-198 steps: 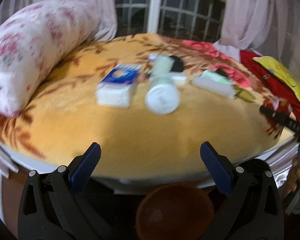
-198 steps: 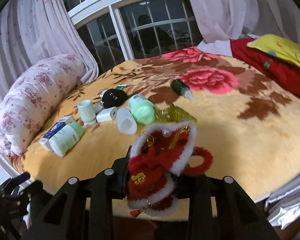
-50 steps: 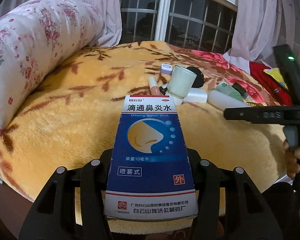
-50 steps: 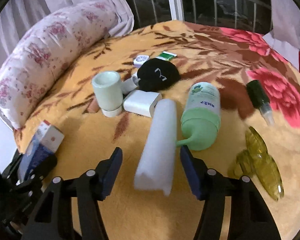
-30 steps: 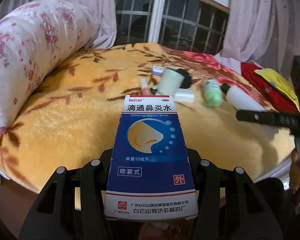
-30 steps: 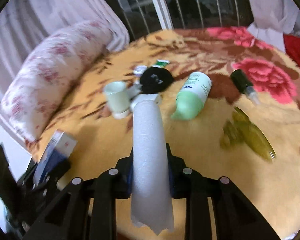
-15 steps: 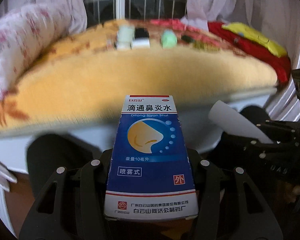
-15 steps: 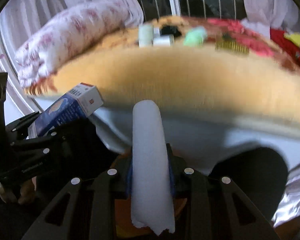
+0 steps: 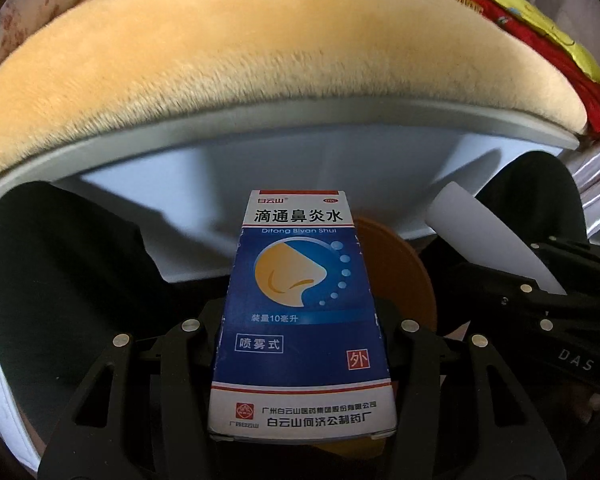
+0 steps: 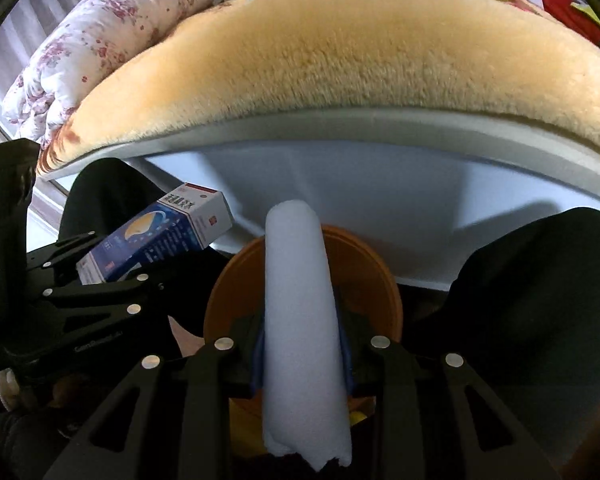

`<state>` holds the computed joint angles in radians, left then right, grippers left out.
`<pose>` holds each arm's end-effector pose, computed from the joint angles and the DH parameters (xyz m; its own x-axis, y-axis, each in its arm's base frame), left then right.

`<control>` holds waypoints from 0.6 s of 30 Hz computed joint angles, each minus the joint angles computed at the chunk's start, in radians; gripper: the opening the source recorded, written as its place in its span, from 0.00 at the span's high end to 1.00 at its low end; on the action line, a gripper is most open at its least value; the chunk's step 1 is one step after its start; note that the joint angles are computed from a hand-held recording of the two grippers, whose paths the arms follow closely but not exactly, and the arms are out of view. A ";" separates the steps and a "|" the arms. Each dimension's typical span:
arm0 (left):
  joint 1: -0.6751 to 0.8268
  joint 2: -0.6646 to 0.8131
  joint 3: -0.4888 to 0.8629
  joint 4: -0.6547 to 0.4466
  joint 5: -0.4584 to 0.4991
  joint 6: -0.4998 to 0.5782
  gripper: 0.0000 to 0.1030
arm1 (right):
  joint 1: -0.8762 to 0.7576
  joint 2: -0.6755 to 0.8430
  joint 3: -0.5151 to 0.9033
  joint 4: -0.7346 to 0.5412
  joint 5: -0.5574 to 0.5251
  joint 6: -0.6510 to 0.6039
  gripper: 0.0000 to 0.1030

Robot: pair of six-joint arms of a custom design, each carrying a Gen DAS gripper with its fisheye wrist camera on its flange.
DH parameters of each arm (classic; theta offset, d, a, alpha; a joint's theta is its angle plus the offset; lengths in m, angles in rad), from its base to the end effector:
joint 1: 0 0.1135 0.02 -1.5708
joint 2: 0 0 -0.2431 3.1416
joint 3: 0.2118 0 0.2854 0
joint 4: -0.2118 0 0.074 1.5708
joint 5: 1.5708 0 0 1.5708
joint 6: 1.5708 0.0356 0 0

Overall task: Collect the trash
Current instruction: 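Drop the blue box into the orange bin with the left tool while the right tool drops the foam tube, then grasp the yellow-green plastic clip with the right tool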

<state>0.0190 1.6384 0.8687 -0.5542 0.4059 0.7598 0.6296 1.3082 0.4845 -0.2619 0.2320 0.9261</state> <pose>0.3048 -0.0083 0.1015 -0.6484 0.6206 -0.4409 0.7251 0.6800 -0.1092 0.1998 0.1354 0.0882 -0.8184 0.3662 -0.4428 0.2792 0.9270 0.2505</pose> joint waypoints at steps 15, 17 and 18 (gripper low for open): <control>0.003 0.054 0.024 -0.009 -0.046 -0.020 0.26 | 0.000 -0.086 -0.042 -0.049 0.057 0.046 0.38; 0.007 0.054 0.026 -0.010 -0.043 -0.018 0.26 | 0.007 -0.141 -0.058 -0.076 0.075 0.049 0.38; 0.009 0.048 0.025 -0.017 -0.039 -0.016 0.26 | 0.009 -0.166 -0.063 -0.087 0.086 0.047 0.38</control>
<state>0.0280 1.6863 0.8935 -0.5715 0.3673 0.7441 0.6386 1.1419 0.4219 -0.3486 0.3176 0.9731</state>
